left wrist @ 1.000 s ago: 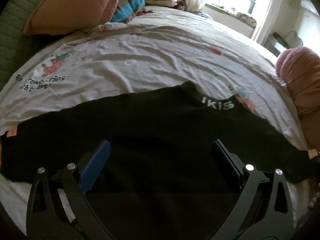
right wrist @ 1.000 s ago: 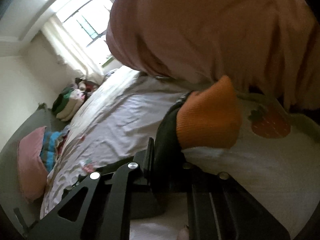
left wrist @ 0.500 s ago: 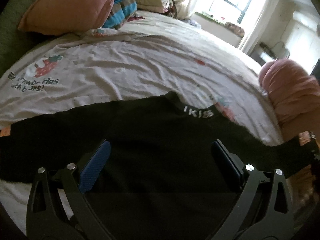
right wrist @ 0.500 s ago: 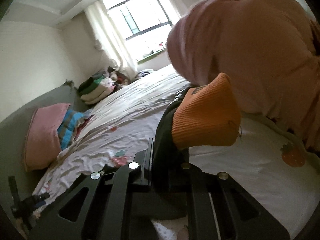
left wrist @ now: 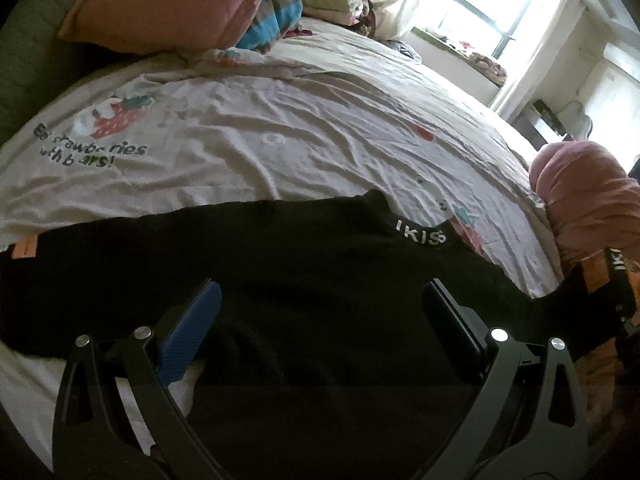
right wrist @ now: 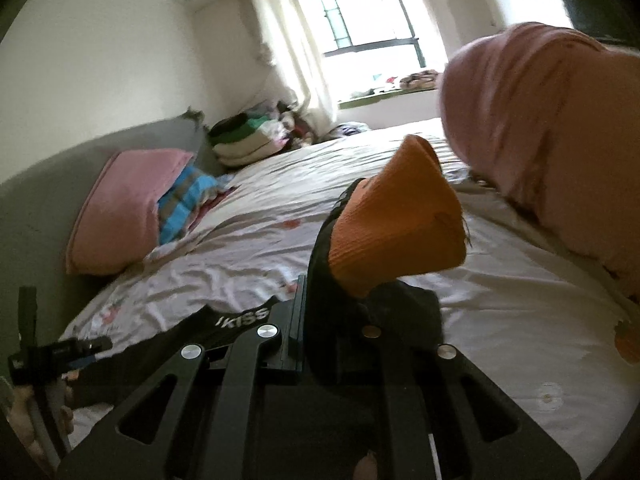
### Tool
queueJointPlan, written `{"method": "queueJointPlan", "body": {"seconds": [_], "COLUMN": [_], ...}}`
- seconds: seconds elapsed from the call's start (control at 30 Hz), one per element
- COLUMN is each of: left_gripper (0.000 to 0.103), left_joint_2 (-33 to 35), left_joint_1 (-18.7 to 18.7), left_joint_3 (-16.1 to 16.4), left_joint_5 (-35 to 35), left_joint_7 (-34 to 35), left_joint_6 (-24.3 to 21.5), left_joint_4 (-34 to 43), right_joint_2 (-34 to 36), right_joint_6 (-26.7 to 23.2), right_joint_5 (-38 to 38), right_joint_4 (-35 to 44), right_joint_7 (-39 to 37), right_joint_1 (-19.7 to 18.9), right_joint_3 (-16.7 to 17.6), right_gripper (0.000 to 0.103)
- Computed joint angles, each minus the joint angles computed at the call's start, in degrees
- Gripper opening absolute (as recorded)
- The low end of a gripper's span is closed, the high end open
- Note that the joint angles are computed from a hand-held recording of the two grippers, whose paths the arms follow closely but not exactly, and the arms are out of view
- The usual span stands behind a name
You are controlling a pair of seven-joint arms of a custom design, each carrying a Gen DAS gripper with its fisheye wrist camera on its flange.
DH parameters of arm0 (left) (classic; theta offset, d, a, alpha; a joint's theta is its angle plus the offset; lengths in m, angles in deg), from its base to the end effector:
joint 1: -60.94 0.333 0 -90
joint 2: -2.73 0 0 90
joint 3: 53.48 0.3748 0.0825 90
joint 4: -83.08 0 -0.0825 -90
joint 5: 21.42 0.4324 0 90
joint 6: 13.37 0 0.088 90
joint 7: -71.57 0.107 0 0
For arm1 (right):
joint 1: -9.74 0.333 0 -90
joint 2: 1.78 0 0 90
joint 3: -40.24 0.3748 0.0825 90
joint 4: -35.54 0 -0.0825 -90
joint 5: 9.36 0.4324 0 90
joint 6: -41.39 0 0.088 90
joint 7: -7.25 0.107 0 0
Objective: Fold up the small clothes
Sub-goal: 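Lift the sleeve with the right gripper and carry it across the shirt body, then bring the cuff to the left gripper while the left gripper closes on it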
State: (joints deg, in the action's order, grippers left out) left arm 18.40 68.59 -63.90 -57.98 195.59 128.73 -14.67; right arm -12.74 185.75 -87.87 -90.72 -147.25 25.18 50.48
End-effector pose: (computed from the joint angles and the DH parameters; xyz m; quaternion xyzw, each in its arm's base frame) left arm 0.7375 -0.0191 0.5259 -0.5877 0.7261 -0.3497 0.0709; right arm 0.5006 0.2567 0.5469 -0.4092 0.7416 -0.3693 0.3825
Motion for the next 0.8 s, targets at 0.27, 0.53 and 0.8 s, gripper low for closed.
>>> {"method": "queueJointPlan", "body": {"seconds": [0.27, 0.53, 0.8], "left_gripper": [0.094, 0.094, 0.094], "left_joint_2": [1.9, 3.9, 6.6], "left_joint_1": [2.1, 3.5, 4.4], "left_joint_3": [-0.4, -0.7, -1.0], "left_joint_5": [-4.9, -8.8, -11.0], "left_joint_7": [0.4, 1.2, -1.1], "left_joint_6": [-6.4, -14.1, -19.7], "left_joint_4": [2.8, 5.2, 7.3], "right_joint_2": [8.7, 16.8, 23.9], "right_joint_6": [2.0, 3.3, 5.4], "right_joint_5": [1.7, 5.0, 11.9], "right_joint_4": [7.4, 13.9, 19.4], "right_joint_7": [-7.3, -14.1, -23.3], "right_joint_1": [2.8, 7.3, 11.6], "right_joint_3": [-0.9, -3.5, -6.5], "right_gripper": [0.010, 0.009, 0.010]}}
